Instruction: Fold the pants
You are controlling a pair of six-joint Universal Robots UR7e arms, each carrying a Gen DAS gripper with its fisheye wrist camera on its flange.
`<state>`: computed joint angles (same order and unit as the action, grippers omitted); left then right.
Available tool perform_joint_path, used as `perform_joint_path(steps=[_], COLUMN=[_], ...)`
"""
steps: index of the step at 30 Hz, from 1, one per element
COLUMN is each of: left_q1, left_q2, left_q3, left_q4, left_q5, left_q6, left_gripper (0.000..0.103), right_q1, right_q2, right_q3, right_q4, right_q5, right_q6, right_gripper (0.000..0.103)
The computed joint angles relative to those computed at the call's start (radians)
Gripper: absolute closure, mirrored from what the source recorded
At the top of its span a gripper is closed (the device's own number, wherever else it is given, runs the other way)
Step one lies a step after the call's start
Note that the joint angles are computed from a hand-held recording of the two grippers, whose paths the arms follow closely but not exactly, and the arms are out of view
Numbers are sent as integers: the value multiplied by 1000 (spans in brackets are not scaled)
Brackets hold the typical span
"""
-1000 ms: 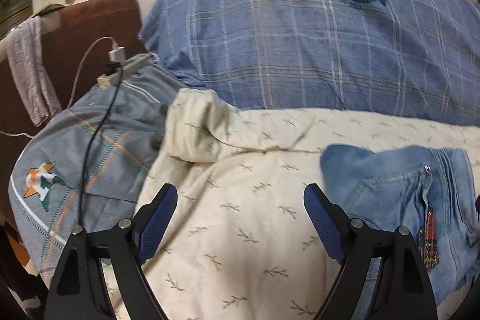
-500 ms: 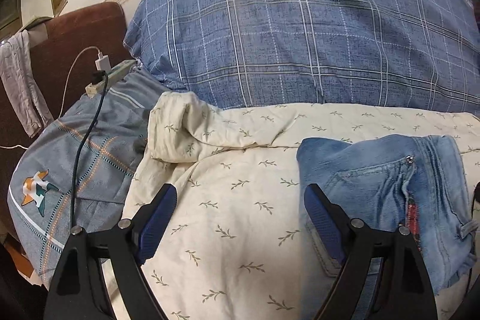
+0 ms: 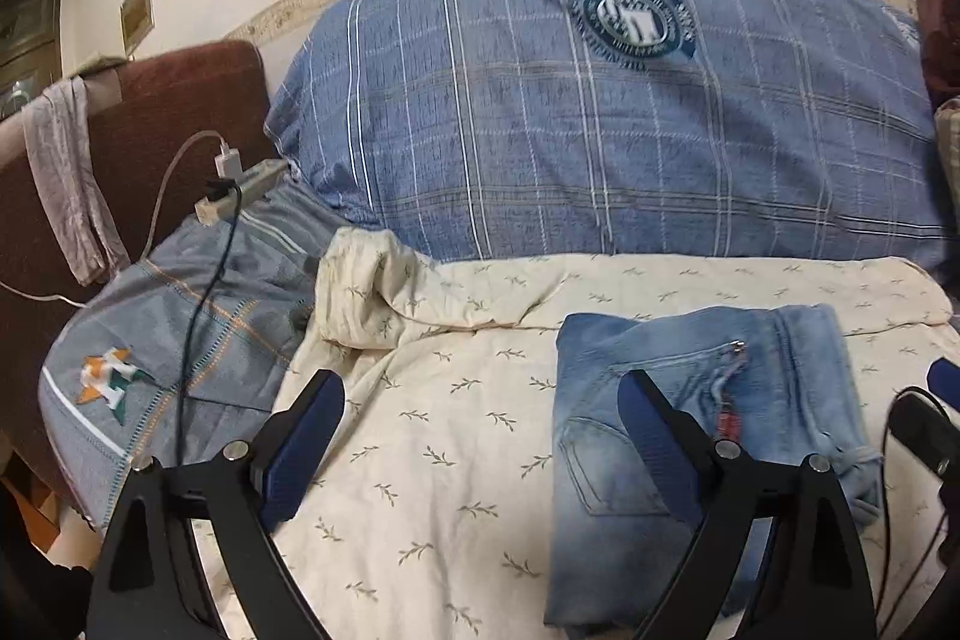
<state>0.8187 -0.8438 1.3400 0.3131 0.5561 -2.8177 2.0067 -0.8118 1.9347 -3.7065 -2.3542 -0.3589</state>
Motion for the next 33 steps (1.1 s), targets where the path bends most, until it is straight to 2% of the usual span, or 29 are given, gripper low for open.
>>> perform_joint_path(steps=[4,12,18,20,23,28,33], left_q1=[-39,-117,-183,-201,-228,-246,-260], left_q2=[-54,-184,-273,-297,-337,-356,-375], left_q3=[61,151,213,230,258,259,274], left_q4=[9,8,6,4,-11,46,48], left_q5=[-11,-32,-51,-62,-84,-84,-99], left_q6=[-35,-64,-62,-60,-56,-104,-107], left_gripper=[10,10,9,4,2,2,2], right_q1=[52,153,216,231,258,288,307], right_q2=[19,10,-2,-4,2,6,9], right_q3=[22,56,64,60,47,37,34], right_q4=[-79,-144,-145,-139,-132,-105,-95], right_q5=[-61,-129,-161,-165,-178,-195,-209], right_q6=[-23,-27,-11,-4,-1,19,31], right_gripper=[39,39,39,39,39,39,39])
